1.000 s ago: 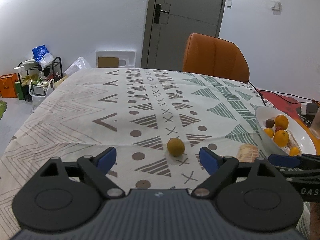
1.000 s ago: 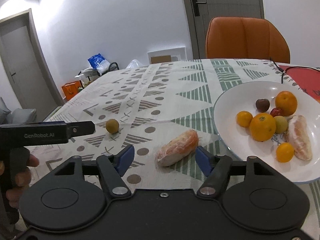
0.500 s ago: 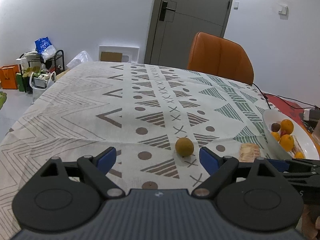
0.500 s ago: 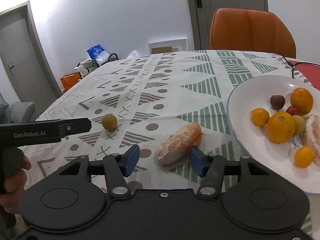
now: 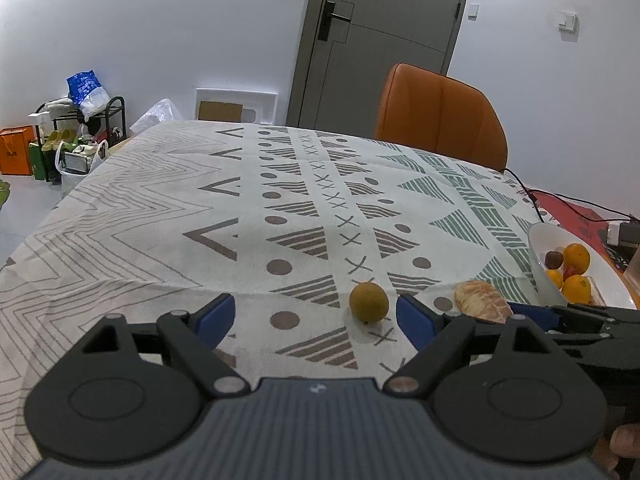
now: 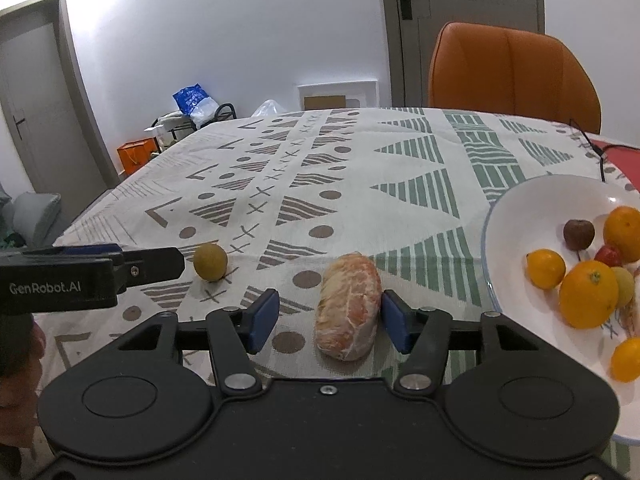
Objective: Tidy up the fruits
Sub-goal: 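Reach the right tool to the peeled pomelo segment and grasp it, then carry the pomelo segment into the plate with right while left carries a yellow fruit there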
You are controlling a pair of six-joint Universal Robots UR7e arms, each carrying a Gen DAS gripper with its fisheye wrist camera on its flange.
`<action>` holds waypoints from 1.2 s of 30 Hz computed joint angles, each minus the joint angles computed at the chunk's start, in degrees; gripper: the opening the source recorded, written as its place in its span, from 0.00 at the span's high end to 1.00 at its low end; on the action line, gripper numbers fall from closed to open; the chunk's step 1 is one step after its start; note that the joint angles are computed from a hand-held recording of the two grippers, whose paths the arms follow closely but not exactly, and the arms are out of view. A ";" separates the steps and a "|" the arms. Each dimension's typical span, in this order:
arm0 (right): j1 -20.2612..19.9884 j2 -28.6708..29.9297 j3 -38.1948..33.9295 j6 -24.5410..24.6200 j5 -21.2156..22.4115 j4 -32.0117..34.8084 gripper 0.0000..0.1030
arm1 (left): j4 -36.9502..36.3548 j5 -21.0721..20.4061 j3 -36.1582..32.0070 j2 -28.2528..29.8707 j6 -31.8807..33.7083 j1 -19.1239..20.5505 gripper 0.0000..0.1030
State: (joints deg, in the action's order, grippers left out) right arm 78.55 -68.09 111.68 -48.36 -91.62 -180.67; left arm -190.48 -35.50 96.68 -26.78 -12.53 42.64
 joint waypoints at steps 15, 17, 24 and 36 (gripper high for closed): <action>-0.90 -2.18 1.04 -2.43 2.34 -1.72 0.70 | 0.06 -1.62 -2.84 2.09 1.93 0.17 0.22; -1.10 -2.80 1.01 -2.01 3.14 -1.65 0.70 | 0.03 -2.29 -3.34 2.38 2.21 0.26 0.26; -2.17 -4.45 0.75 -0.31 4.95 -1.39 0.70 | 1.83 -3.55 -5.54 3.56 1.99 0.73 0.42; -4.21 -6.73 1.23 1.75 6.86 -2.07 0.70 | 5.28 -3.41 -8.29 4.93 0.40 0.91 0.78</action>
